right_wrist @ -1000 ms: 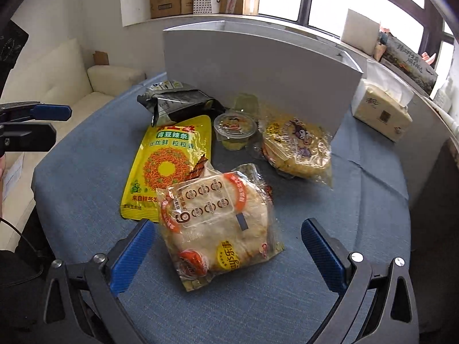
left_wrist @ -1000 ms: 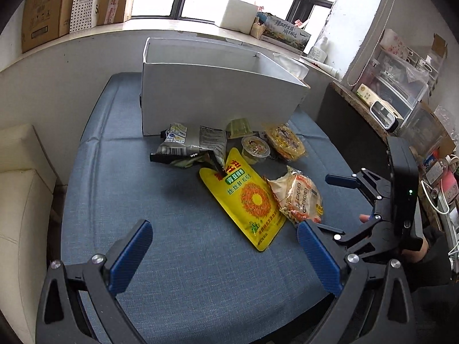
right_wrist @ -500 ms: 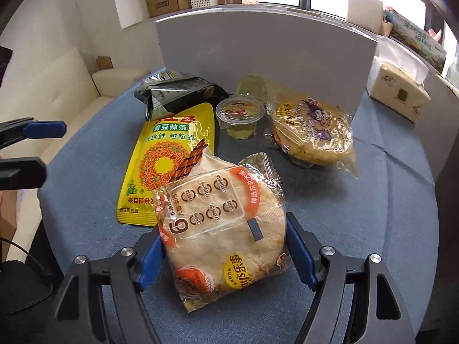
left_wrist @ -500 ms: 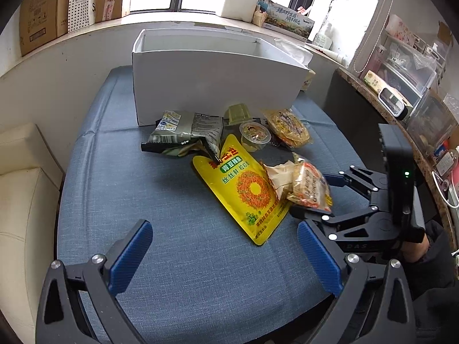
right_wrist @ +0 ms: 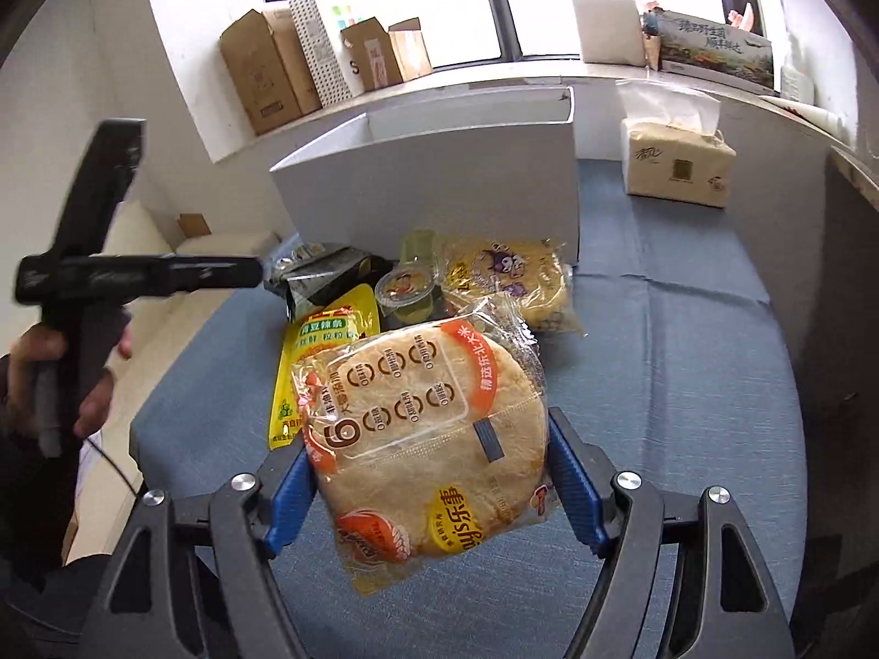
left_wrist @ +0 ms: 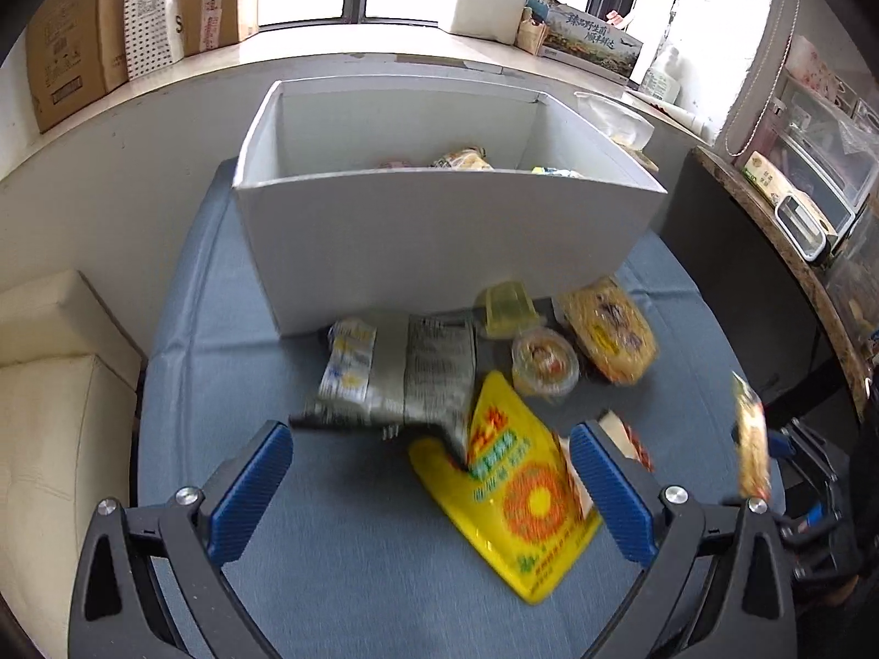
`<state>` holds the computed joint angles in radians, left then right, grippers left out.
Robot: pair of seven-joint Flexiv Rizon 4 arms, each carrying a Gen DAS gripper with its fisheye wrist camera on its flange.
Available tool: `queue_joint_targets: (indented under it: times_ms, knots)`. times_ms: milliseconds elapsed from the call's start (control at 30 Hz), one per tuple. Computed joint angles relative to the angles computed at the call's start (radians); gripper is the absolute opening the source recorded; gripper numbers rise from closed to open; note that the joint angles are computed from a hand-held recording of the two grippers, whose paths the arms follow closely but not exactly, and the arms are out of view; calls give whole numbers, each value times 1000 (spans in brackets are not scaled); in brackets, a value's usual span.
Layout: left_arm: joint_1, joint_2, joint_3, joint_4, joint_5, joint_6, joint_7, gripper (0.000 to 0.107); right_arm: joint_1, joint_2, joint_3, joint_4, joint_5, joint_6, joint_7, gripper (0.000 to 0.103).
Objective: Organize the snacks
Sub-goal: 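Lift the bread pack with the right gripper while left grasps silver chip bag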
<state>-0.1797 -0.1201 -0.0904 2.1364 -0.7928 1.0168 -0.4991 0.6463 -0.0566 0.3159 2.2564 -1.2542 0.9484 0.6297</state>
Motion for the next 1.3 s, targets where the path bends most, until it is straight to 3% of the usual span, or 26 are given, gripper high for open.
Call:
queue_joint_targets:
  times_ms: [267,433,467,500,533,667,867,1067,1300]
  knots:
    - [-4,-162,-17,-142,212,32,-158,103,-22,46,1,26,-73,-8,143,80]
    - [2,-213,-20,-167,334,71,-228,102,-36,62,8,44,-75,-3,185,80]
    - [7,-219,-23,-171,348,67,-233,98,-39,65,8,48,-85,3,201,80]
    - [22,-221,-38,-171,330,55,-221,95,-38,66,12,49,-76,-4,199,80]
    - [36,-219,-52,-169,306,42,-210,86,-35,66,18,48,-59,-16,189,80]
    - [34,-210,-46,-156,329,79,-215,83,-33,68,22,55,-54,-25,208,80]
    - [57,-167,-66,-102,267,116,-170,82,-34,64,20,57,-71,-19,224,80]
    - [70,-73,-75,-17,102,119,-45,81,-33,52,14,44,-92,-16,220,80]
    - [27,62,-5,45,-52,53,66,81,-36,55,9,33,-121,-25,230,80]
